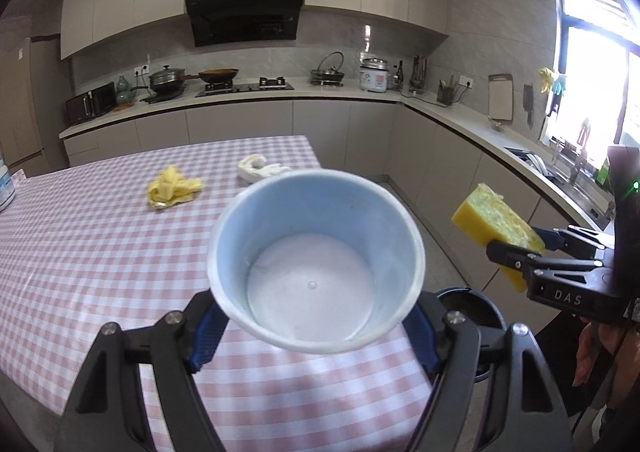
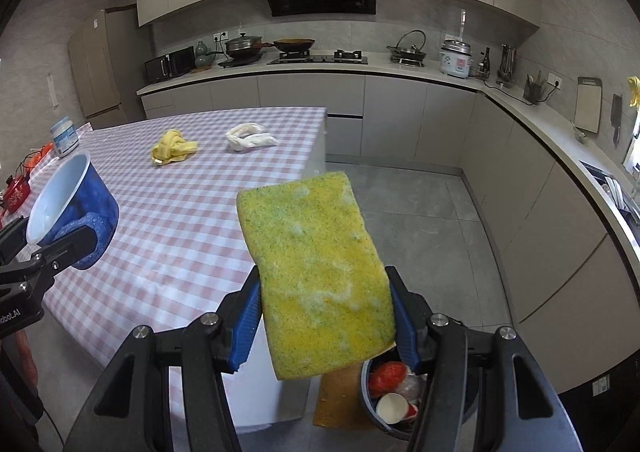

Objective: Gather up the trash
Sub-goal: 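Carry the blue bowl and sponge toward the black bin, then open both grippers over the bin to drop the blue bowl and sponge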

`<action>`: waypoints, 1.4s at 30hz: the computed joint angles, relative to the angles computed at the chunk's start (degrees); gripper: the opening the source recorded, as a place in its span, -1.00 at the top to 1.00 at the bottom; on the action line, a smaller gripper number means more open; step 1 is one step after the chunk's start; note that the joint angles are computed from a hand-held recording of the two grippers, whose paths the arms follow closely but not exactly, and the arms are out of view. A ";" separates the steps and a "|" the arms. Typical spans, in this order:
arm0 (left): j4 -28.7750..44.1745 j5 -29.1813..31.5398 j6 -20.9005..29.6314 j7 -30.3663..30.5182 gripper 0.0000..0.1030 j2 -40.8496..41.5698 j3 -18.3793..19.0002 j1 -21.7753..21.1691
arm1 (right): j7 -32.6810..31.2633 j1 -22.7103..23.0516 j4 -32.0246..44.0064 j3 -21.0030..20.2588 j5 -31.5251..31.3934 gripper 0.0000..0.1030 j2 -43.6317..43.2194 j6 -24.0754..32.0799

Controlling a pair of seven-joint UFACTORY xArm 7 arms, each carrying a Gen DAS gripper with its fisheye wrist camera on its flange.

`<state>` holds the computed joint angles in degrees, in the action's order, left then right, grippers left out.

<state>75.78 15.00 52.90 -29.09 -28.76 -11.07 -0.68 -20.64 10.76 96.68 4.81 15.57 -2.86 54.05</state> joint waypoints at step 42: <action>18.98 12.94 4.11 -24.70 -0.50 33.89 0.13 -27.12 | -32.53 -23.14 2.66 -5.75 12.53 -0.16 14.50 9.47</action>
<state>94.76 27.94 57.01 -53.80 5.13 -10.94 -27.80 -53.17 -12.38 99.34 -0.94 28.10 11.64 63.52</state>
